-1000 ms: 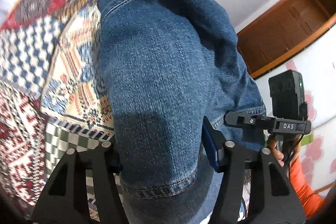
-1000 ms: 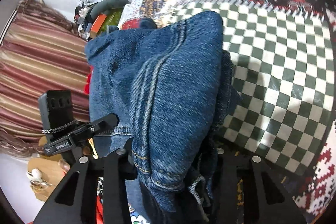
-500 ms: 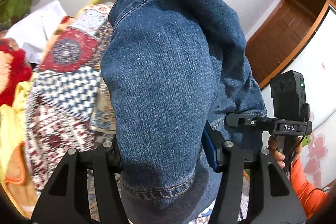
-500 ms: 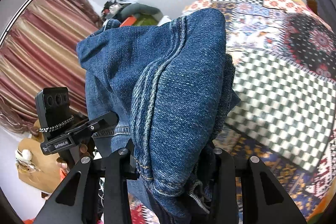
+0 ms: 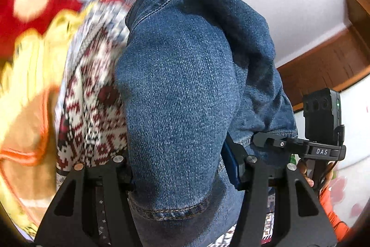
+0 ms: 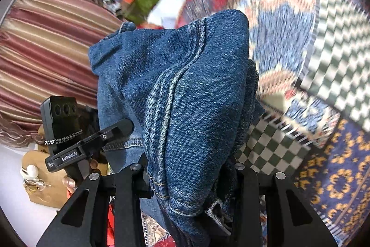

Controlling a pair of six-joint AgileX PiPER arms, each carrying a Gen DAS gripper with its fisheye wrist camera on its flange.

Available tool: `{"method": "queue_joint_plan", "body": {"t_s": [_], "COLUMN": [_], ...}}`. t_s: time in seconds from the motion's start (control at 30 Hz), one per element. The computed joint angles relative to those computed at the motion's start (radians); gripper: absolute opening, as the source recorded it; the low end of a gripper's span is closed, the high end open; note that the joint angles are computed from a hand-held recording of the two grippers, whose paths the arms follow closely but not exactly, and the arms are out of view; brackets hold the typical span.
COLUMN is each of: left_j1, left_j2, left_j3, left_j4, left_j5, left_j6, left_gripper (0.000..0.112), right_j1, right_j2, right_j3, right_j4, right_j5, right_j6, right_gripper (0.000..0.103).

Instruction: Fold large clothes

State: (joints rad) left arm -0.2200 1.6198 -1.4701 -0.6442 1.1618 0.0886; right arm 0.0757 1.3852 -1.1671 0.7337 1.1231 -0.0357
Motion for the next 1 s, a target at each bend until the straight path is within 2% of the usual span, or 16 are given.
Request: {"method": "queue_joint_plan", "body": {"t_s": [0.1, 0.23, 0.37, 0.43, 0.53, 0.63, 0.73, 0.8, 1.0], "left_j1": [0.038, 0.066, 0.069, 0.060, 0.031, -0.038, -0.080, -0.063, -0.084], "left_j2": [0.063, 0.122, 0.118, 0.083, -0.021, -0.131, -0.199, -0.181, -0.064], "left_j3": [0.077, 0.121, 0.164, 0.189, 0.228, 0.248, 0.242, 0.233, 0.103], "left_j4": [-0.059, -0.119, -0.127, -0.097, 0.014, 0.220, 0.367, 0.385, 0.480], "left_j5": [-0.041, -0.070, -0.098, -0.123, -0.158, -0.198, -0.223, -0.268, -0.325], "left_j6": [0.063, 0.119, 0.173, 0.157, 0.103, 0.006, -0.081, -0.078, -0.157], "left_gripper": [0.058, 0.066, 0.074, 0.074, 0.074, 0.074, 0.074, 0.074, 0.074], "right_j1": [0.013, -0.001, -0.022, -0.047, -0.058, -0.053, -0.039, -0.017, 0.146], "right_j2": [0.083, 0.181, 0.224, 0.198, 0.130, 0.050, -0.023, -0.062, -0.090], "right_j3": [0.010, -0.022, -0.025, 0.004, 0.010, -0.013, -0.047, -0.078, -0.146], "right_j4": [0.004, 0.008, 0.021, 0.018, -0.041, -0.131, -0.222, -0.292, -0.523], "right_j5": [-0.037, -0.047, -0.029, -0.014, 0.018, 0.059, 0.074, 0.059, -0.086], "right_j6": [-0.027, -0.081, -0.173, -0.211, -0.194, -0.162, -0.132, -0.093, 0.051], "right_gripper": [0.036, 0.037, 0.040, 0.041, 0.041, 0.041, 0.041, 0.041, 0.042]}}
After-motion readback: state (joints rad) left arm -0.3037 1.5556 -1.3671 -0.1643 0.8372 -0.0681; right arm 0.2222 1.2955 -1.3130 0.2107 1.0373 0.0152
